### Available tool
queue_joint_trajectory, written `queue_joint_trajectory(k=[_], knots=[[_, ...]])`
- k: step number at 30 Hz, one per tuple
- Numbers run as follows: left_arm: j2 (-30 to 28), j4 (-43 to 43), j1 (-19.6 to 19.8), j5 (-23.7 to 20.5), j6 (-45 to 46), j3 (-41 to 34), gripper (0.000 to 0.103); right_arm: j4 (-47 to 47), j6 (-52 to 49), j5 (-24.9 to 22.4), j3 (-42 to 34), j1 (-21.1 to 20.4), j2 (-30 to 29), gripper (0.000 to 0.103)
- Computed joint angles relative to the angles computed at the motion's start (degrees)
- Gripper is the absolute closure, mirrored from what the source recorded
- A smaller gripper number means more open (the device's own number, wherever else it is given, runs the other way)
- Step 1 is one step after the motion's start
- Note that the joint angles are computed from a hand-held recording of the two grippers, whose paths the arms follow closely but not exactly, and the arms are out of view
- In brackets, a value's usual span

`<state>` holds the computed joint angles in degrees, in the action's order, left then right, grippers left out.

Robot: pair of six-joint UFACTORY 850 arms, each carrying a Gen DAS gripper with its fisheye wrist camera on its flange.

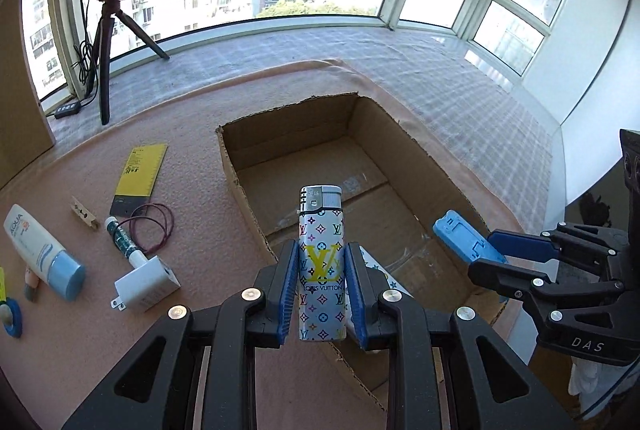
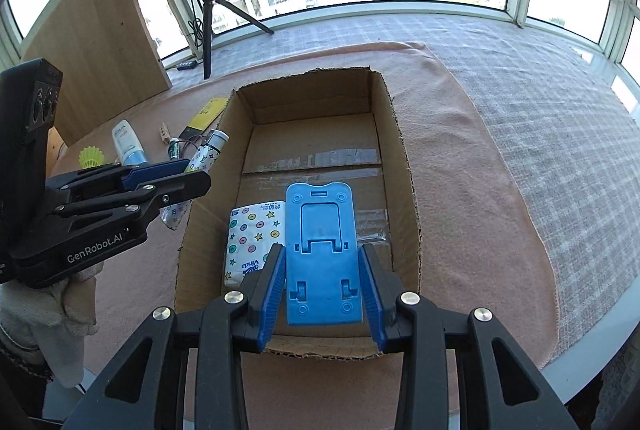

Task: Organize objects
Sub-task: 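Carry the lighter and phone stand into the box and release both, then grasp the white AQUA sunscreen tube with the right gripper and lift it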

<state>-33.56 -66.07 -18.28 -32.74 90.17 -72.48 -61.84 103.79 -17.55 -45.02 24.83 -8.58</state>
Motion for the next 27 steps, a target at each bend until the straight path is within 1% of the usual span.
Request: queue_joint_trajectory(k=[1,2,3,4,5,6,11,18,23,27], knots=[[-0.1,0.2,0.0,0.0,-0.6,-0.2,0.072,-0.6,0.3,0.1,0.0,0.0,0.0,0.07],[-0.2,1.3,0.0,-0.1,-2.1,-0.6,0.055,-1.7,1.3,0.2,0.0,-0.1,0.0,0.068],[-0.1,1.1,0.1,-0.1,-2.2,-0.6,0.048,-2.3,1.6,0.2,0.0,-0.1,0.0,0.066],[0.1,0.1,0.3,0.1,-1.4,-0.4,0.045,-1.5,0.6,0.2,-0.2,-0.1,-0.1,0.057],[0.2,0.0,0.3,0.4,-1.2,-0.3,0.045,-2.0,1.2,0.0,-0.3,-0.1,-0.2,0.05],[0.4,-0.2,0.4,0.5,-1.1,-0.2,0.045,-3.4,2.8,0.0,-0.2,-0.1,-0.1,0.049],[0.4,0.2,1.2,1.1,-1.3,-0.1,0.045,-4.4,4.6,2.0,-0.1,-0.8,-0.1,0.049],[0.9,0.5,2.9,1.1,-1.4,0.7,0.045,-3.4,4.0,2.4,-1.0,-0.2,-0.7,0.049],[1.1,0.6,5.3,1.1,-1.6,1.0,0.045,-5.8,6.8,5.1,-2.4,-0.2,-1.7,0.049],[0.5,1.1,8.0,1.1,-2.6,0.2,0.045,-4.6,4.5,6.1,-5.1,0.2,-3.6,0.049]])
